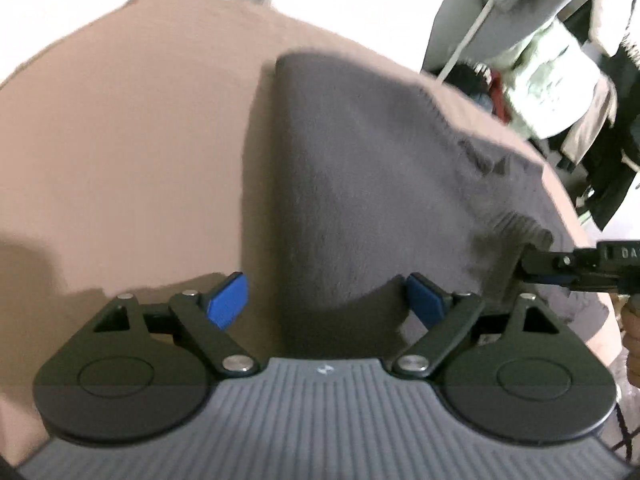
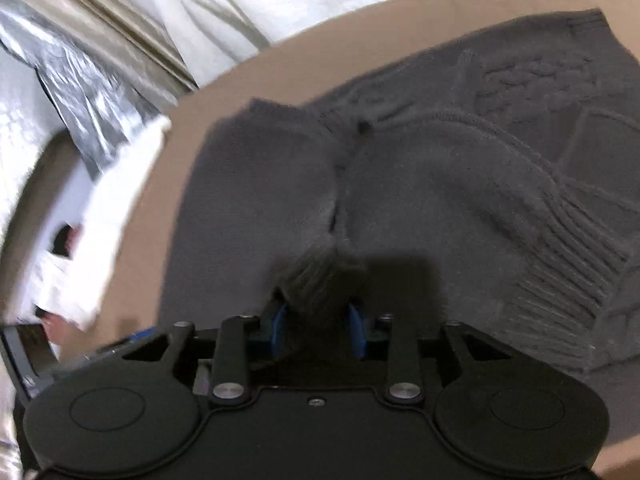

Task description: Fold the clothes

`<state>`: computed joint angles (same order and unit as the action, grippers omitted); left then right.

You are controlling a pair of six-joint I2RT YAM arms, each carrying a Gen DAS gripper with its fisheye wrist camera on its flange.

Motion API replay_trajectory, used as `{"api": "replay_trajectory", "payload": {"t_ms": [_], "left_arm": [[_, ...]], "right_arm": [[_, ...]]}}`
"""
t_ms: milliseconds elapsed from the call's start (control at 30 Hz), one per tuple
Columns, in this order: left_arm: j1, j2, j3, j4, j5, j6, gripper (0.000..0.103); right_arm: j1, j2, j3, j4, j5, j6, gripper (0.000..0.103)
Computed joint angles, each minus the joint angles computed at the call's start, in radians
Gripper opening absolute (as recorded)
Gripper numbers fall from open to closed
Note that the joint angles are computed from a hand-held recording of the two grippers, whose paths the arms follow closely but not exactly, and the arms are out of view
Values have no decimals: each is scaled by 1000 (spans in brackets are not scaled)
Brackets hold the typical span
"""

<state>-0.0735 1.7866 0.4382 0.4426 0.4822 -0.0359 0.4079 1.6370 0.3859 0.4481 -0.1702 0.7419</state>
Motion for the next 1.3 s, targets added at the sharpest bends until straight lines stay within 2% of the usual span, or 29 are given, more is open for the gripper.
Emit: {"api": "replay_trajectory", "payload": {"t_ms": [67,100,167,200,233,333,367,433,467,533,600,667,767,833,933,1033,1067,1100,1200,1300], "left_arm": [[-24,15,4,19,-14,7,87],[-43,40,28,-7,-35,10,87],[-51,75,39,3,-54,1,87],[-48,76,39,8,-53,4,87],[-43,51,35,5,-51,20,87],[-7,-73,-22,70,-31,53,85],[10,-104,-41,99,-17,47,85],[40,-126,-48,110,35,22,84],[49,-132,-41,96,65,12,80],[12,-123,4,-7,102,27,71],[-47,-121,24,-63,97,54,70],[-106,-98,22,-74,80,103,70],[-240,-5,24,-42,-111,131,70],[-287,0,27,-40,-177,136,71],[-310,-33,68,-150,-225,140,72],[-278,-69,64,-178,-203,78,72],[-277,-87,48,-166,-202,49,73],[-276,-104,33,-157,-203,24,75],[-272,-126,17,-170,-196,-11,84],[-293,-146,58,-252,-229,-39,84]], "right_arm": [[-7,27,-3,72,10,-23,63],[-10,51,4,107,9,-28,66],[-32,139,36,186,-42,0,64],[-42,186,47,231,-61,19,34],[-48,218,61,253,-74,37,11],[31,110,9,281,74,-64,12],[75,43,-8,240,152,-125,12],[142,-1,35,74,303,-205,13],[151,9,55,22,337,-205,13],[114,48,86,-27,293,-191,13],[58,92,109,-33,214,-165,13],[9,111,126,-49,149,-136,13],[-59,145,133,-39,38,-51,16],[-90,170,119,1,-22,-19,16],[-147,181,84,54,-110,35,20],[-176,216,57,140,-197,109,37],[-184,212,51,142,-218,114,47],[-193,208,45,144,-239,119,53],[-221,193,26,148,-300,132,54],[-252,82,-35,105,-286,104,61]]}}
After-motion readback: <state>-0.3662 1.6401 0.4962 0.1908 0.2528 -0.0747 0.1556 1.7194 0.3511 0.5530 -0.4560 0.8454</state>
